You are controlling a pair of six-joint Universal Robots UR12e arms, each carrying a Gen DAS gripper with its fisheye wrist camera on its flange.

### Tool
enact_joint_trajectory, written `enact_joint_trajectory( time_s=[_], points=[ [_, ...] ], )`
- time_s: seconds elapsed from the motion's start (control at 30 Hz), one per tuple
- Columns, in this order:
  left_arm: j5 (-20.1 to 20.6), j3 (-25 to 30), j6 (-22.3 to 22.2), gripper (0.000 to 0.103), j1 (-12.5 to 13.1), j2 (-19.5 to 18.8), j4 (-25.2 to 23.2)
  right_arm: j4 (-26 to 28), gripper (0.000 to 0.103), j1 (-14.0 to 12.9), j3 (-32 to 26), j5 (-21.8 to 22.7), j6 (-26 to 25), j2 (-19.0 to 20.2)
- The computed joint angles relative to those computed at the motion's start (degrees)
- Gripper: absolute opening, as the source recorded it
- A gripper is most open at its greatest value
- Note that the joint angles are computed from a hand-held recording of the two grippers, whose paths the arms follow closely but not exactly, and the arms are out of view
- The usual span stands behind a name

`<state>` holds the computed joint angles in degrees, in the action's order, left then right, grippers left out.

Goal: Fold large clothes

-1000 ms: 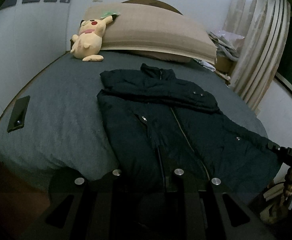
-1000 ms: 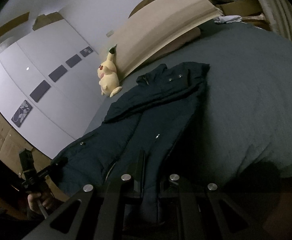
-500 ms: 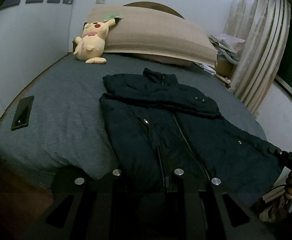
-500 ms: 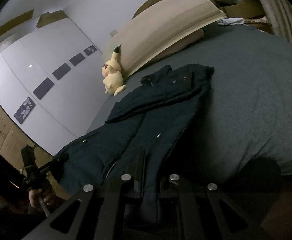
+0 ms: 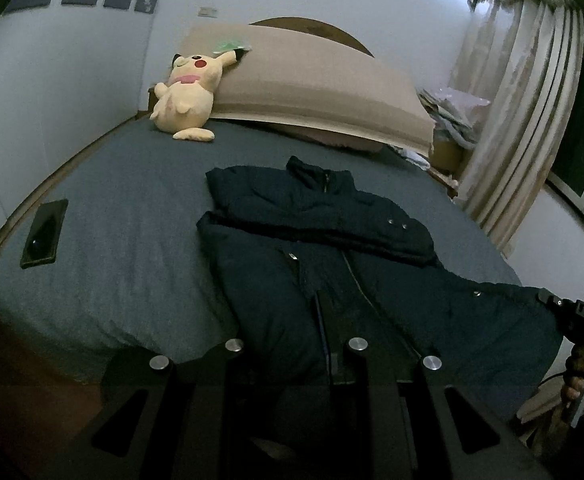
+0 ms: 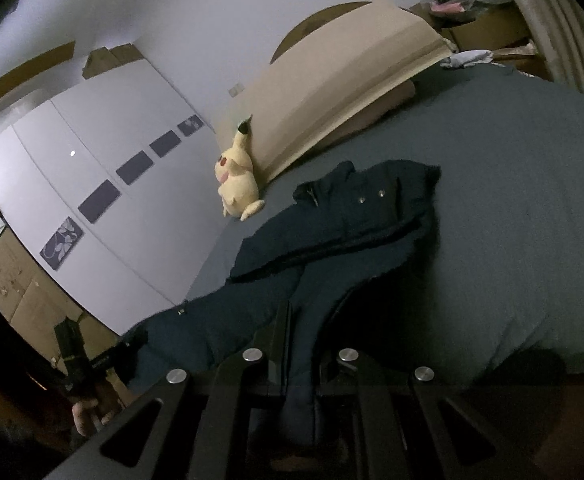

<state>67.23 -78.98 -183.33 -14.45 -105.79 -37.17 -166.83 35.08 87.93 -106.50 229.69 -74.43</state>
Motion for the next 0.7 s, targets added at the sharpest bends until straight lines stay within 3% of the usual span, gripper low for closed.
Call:
enact_joint_trajectory(
  time_s=[0.7],
  points=[
    [-0.18, 3.91, -4.79, 0.019, 0.04, -2.87, 2.21, -0.92, 0.009, -1.95, -3.89, -1.03, -1.09, 2.09]
  ],
)
